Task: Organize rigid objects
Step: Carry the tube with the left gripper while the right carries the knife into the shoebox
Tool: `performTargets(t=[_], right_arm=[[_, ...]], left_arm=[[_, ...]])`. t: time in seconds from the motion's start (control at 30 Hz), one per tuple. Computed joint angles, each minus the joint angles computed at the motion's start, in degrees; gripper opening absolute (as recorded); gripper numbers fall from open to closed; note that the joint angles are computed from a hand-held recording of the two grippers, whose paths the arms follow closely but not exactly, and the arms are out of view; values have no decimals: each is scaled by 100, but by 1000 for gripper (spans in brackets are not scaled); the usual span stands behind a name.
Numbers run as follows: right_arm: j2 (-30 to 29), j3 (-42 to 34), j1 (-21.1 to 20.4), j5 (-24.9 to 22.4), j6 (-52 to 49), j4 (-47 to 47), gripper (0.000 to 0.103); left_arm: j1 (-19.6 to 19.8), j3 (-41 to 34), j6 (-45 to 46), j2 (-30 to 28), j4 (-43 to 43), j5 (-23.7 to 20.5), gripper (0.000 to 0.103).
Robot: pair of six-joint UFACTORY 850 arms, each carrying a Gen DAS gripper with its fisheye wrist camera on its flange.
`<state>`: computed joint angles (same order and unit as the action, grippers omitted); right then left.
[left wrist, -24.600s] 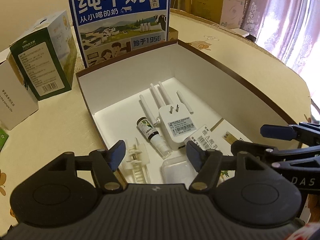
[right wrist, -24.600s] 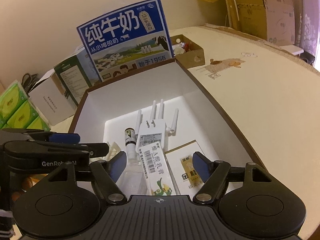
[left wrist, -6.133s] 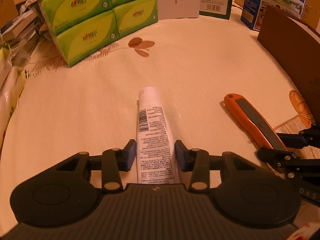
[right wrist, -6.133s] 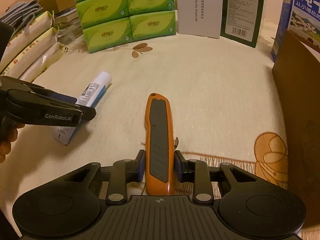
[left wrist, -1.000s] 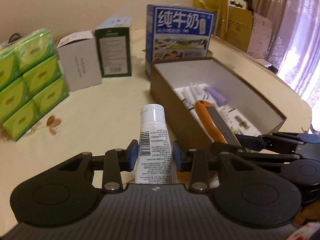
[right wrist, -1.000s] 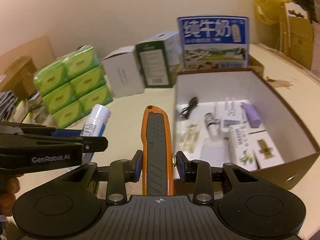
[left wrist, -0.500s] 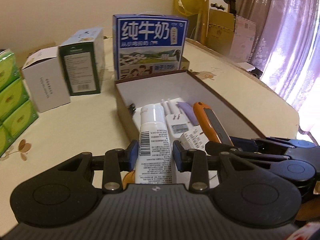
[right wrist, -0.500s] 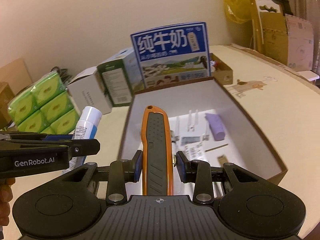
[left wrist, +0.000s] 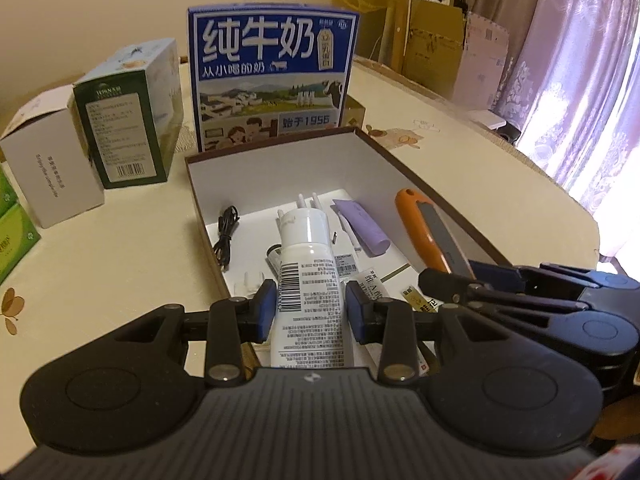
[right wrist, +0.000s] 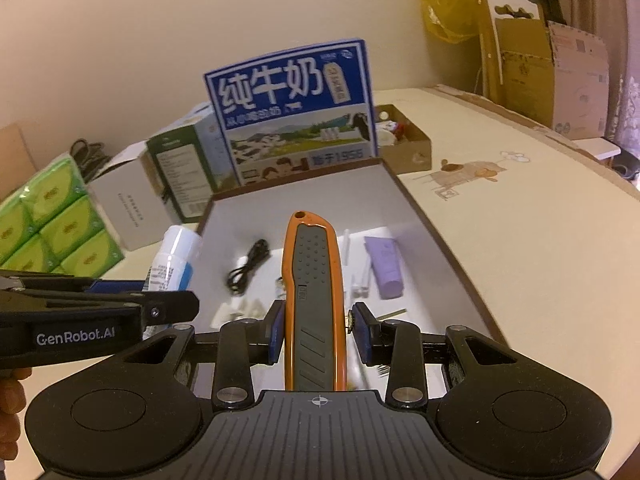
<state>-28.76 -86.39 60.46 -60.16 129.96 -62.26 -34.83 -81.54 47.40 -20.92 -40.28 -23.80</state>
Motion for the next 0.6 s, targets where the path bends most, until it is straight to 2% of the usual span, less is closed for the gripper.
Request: performTargets(t=[0.6], right_arm=[[20,373,-365,536,-102,379,32]], left_arm=[[-247,-665,-1032,-758,1105,-161,32]])
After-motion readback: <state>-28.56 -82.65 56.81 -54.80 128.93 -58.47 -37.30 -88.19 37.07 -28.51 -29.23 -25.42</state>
